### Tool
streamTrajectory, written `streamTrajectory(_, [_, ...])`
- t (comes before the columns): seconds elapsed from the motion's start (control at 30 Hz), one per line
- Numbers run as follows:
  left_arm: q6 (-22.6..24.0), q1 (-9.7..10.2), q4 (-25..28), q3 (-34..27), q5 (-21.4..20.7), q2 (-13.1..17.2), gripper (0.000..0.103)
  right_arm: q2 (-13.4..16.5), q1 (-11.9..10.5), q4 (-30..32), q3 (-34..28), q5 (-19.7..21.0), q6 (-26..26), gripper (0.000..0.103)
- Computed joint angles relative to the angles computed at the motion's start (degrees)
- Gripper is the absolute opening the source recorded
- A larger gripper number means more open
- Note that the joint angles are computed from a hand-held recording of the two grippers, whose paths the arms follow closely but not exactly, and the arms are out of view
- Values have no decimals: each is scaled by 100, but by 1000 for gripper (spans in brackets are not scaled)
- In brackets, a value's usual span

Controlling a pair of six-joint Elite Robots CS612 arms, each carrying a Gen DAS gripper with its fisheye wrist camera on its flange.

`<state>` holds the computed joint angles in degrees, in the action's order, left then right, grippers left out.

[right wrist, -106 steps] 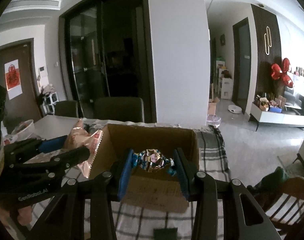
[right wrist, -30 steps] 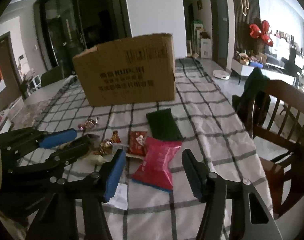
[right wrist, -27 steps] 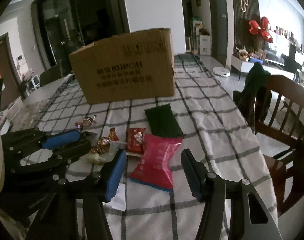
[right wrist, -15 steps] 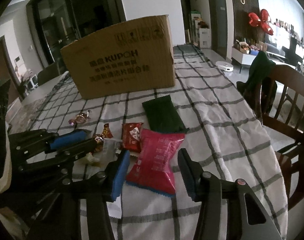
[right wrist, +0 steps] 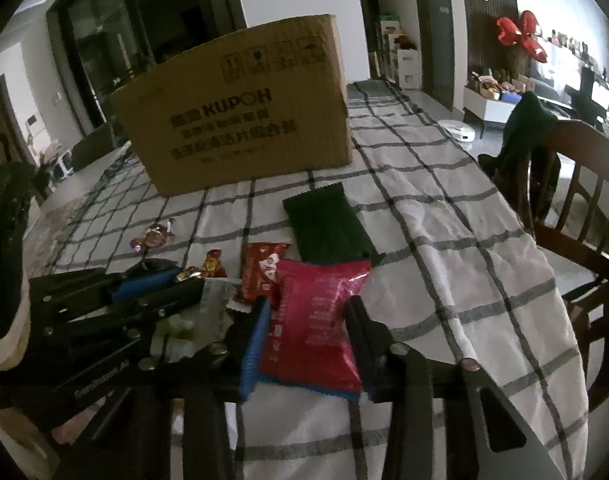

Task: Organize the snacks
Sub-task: 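Grasp the gold candy with left tool while right grasps pink snack bag, then drop the gold candy from left tool while right drops pink bag into box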

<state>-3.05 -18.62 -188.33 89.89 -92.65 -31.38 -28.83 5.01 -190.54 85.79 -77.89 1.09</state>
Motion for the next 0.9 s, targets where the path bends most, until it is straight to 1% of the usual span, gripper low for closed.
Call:
streamTrajectory(0.27, [-155, -42, -132, 93, 183, -66, 18, -22, 3, -157, 57, -57, -2, 30])
streamTrajectory(0.73, [-369, -134, -757, 441, 527, -374, 18, -225, -38, -668, 288, 98, 5, 29])
streamTrajectory(0.9, [-417, -158, -990, 536, 655, -496, 18, -316, -64, -851, 343, 247, 45, 29])
